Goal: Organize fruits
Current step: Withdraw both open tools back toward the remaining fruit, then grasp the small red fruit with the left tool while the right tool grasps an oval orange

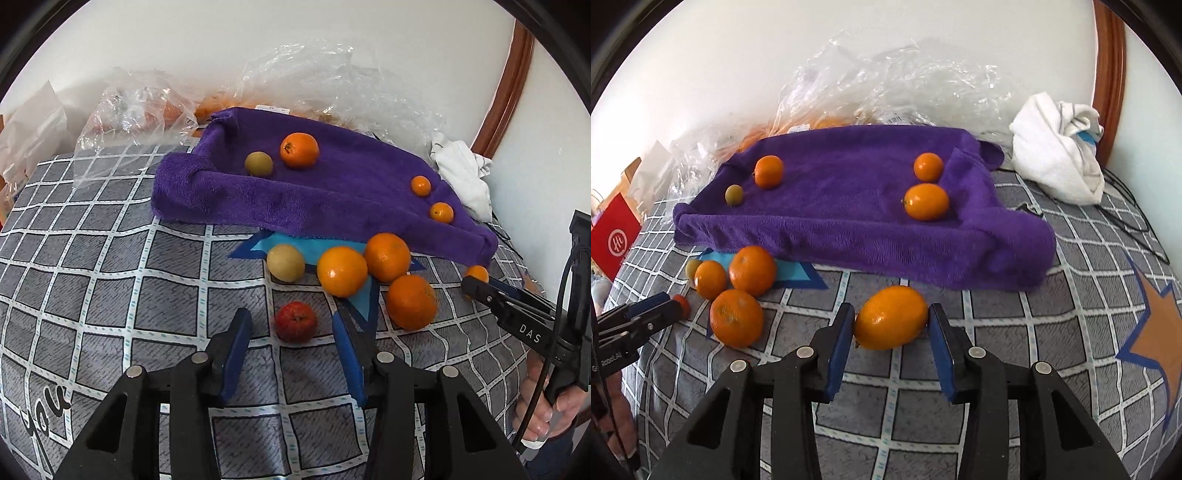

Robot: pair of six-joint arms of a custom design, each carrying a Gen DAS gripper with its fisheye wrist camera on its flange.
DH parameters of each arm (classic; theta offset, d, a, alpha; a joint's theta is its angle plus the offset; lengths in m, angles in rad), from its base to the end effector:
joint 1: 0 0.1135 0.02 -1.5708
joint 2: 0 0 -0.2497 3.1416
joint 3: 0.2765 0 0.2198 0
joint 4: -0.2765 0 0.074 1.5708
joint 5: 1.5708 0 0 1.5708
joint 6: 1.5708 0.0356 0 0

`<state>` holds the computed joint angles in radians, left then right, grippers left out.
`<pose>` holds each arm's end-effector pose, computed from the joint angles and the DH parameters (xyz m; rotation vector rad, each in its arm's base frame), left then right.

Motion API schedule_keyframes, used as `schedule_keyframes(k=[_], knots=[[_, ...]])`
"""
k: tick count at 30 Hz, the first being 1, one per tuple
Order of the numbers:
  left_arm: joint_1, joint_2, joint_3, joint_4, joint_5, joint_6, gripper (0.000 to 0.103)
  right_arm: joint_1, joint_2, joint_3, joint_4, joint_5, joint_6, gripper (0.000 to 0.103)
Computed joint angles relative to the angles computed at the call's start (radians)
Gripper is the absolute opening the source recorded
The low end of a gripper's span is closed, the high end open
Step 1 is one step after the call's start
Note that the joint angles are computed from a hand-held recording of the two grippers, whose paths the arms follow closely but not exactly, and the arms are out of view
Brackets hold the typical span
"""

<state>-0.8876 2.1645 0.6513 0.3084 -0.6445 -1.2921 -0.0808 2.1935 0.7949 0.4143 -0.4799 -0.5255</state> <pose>0.1860 -0.1947 0.0172 -0.6297 2.3301 -0.0232 0.3197 -0.0094 0.0304 -0.7095 2.3259 0.3477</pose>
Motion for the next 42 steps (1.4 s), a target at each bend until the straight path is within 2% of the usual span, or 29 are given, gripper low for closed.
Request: schedule_keyframes(k=[1,3,8,11,16,23,29,34,42], knots=[[-0.001,0.007,0.024,-0.042,-0.003,-0.008,0.035,-0.003,0.01,0.0,0.012,-0.002,0.0,0.041],[-0.007,0.014,0.059,-0.105,-0.021,-0.021,0.023,-0.007,0.015,-0.012,0.033,0.0,0.002,0.041],[-0.012,-0.058,-0.004,-0.123,-0.075,-0.075,0.023,0.007,0.009,-0.053,0.097,0.031,-0.012,0.041],[0.006,-0.098,-0.045,-0.109,-0.07,-0.078,0.023,0.015,0.005,-0.071,0.115,0.041,-0.042,0.041],[0.031,-0.016,0.035,-0.196,-0.071,-0.063,0.023,0.029,0.019,-0.031,0.057,0.065,-0.045,0.041],[0.046,-0.007,-0.047,-0.031,-0.038,-0.055,0.023,0.021,0.021,-0.02,0.034,0.048,-0.042,0.041],[0.046,-0.002,-0.07,0.024,-0.034,-0.054,0.023,0.018,0.023,-0.01,0.022,0.039,-0.04,0.041],[0.043,0.0,-0.169,0.215,-0.04,-0.068,0.023,0.012,0.02,-0.015,0.026,0.031,-0.026,0.04],[0.01,-0.012,-0.169,0.194,-0.106,-0.106,0.023,-0.009,0.016,-0.021,0.028,-0.015,-0.027,0.04]])
